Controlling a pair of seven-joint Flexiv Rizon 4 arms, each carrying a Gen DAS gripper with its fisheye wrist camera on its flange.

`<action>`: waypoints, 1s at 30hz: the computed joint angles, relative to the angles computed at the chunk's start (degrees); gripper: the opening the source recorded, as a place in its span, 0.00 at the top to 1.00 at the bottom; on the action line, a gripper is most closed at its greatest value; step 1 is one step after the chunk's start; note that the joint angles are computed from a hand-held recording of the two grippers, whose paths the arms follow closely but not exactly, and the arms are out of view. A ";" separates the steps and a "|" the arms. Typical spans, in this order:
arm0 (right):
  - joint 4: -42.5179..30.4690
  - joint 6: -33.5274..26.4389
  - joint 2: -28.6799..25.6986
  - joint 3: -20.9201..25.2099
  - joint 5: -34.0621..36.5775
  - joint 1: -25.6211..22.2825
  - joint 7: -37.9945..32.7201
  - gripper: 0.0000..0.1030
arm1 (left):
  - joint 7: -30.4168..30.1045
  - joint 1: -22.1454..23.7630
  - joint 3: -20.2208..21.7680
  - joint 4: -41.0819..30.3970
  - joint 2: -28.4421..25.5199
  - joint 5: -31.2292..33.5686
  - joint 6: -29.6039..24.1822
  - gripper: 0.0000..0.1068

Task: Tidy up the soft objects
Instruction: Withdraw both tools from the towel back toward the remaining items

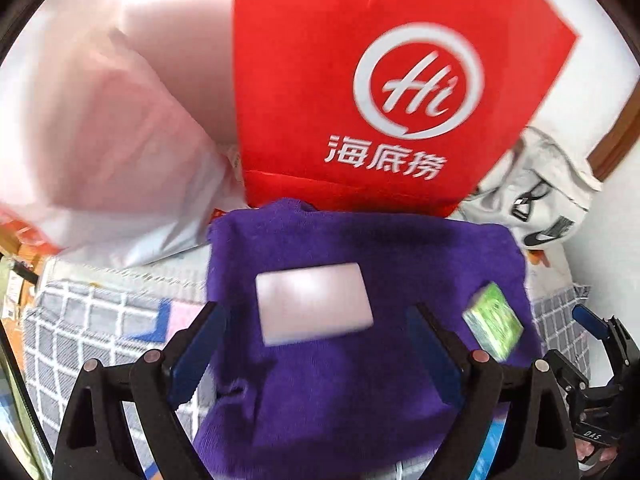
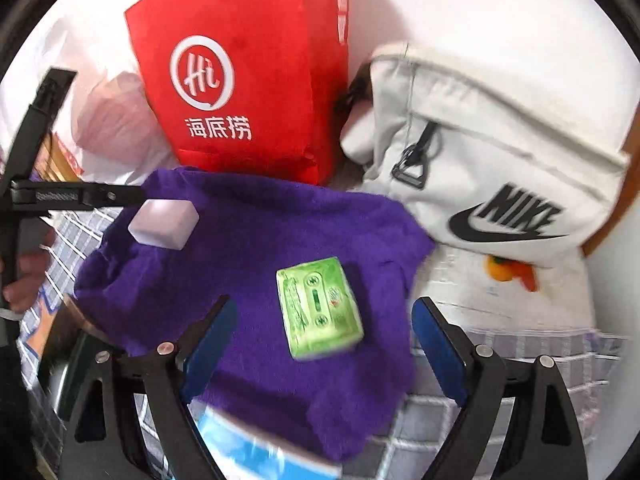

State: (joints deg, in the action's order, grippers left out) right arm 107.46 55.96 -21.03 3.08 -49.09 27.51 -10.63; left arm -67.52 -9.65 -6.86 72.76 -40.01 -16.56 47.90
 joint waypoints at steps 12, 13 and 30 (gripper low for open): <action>6.82 -0.78 9.89 5.26 -12.13 3.99 17.40 0.14 | 12.87 5.26 -2.91 28.21 20.59 -14.36 11.27 0.14; 7.17 -1.18 10.38 5.83 -13.08 4.26 18.92 0.14 | 13.83 5.17 -2.54 30.25 22.36 -15.26 11.89 0.14; 13.11 -10.41 13.47 12.88 -16.31 10.66 33.88 0.14 | 26.43 0.89 3.76 56.46 35.80 -30.43 17.86 0.15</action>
